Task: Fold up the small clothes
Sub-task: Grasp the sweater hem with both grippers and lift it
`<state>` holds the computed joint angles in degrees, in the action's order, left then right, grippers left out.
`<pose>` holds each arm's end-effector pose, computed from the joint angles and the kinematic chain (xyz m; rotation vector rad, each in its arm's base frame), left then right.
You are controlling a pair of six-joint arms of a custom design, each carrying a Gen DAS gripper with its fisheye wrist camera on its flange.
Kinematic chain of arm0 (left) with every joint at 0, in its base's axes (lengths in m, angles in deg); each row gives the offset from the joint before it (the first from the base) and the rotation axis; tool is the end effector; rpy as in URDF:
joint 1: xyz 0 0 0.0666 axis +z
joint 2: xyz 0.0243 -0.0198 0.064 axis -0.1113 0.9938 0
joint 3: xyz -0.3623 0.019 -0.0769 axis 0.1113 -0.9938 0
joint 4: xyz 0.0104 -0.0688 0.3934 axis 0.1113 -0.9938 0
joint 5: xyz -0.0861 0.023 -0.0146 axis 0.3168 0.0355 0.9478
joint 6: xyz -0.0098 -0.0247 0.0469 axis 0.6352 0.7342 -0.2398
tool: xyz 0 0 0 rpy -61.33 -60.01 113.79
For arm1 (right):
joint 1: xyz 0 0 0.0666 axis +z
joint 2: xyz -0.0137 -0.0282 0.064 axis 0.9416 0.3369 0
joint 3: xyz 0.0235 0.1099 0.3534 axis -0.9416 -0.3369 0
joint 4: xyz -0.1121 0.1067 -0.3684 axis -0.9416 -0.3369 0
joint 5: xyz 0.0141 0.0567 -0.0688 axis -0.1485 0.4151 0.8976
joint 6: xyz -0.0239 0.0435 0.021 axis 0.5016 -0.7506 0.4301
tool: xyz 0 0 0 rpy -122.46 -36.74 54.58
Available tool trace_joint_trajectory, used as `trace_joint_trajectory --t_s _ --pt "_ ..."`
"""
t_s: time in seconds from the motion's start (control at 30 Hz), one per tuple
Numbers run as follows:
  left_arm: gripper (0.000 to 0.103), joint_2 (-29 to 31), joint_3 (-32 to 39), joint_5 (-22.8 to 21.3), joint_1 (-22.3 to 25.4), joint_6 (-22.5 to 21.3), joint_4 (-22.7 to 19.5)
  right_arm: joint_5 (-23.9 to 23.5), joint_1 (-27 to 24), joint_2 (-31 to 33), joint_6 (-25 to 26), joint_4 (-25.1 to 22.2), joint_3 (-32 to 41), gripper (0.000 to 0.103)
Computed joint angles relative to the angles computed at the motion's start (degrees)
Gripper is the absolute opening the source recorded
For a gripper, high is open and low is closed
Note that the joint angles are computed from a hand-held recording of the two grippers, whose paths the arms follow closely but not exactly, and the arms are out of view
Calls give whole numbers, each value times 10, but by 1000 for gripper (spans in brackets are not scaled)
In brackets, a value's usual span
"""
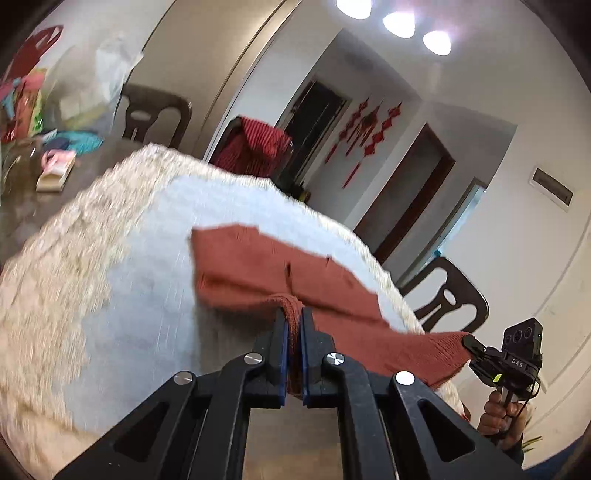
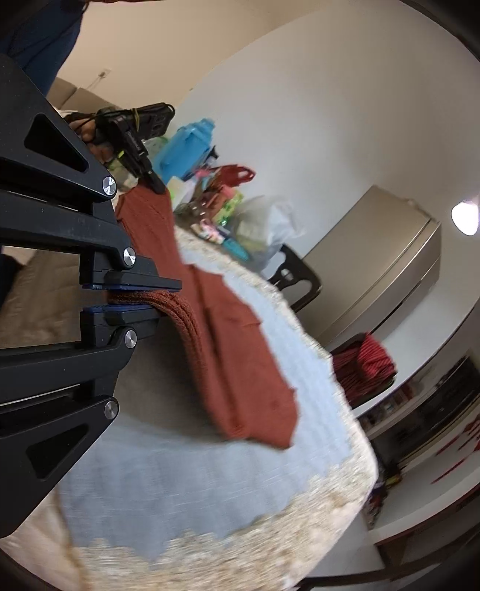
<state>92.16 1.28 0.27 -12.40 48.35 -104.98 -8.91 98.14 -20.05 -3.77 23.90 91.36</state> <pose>0.4300 -0.0692 0.4254 0.3643 2.1121 -0.9338 0.2739 0.1414 0.4007 0.3605 1.9447 0.8038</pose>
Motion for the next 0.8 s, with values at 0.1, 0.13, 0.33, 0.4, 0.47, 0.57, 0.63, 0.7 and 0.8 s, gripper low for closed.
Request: trace_joint_trajectory --t_s 0.1,0.13,0.33,0.4,0.47,0.57,0.63,0.7,0.8 --pt "7 31 34 -12 -13 18 26 -25 -35 25 21 16 20 5" --pt "7 43 47 -18 -16 20 32 -32 -44 32 27 18 26 5" --pt "7 134 149 -51 -34 23 21 -83 -108 102 61 18 86 5" --pt "7 165 184 -53 -38 23 11 -101 -131 131 66 20 110 5" --pt "7 198 220 -67 -45 24 -4 -119 -148 155 68 24 128 5" --pt "7 255 284 -84 -54 21 -36 -138 -171 196 67 24 155 5" --pt "7 291 323 -90 -60 19 -65 -147 -183 222 68 23 172 5" --pt "7 328 362 -104 -66 16 -93 -173 -199 256 53 22 190 5" --pt "7 380 417 -121 -71 20 -140 -189 -217 295 33 2 210 5"
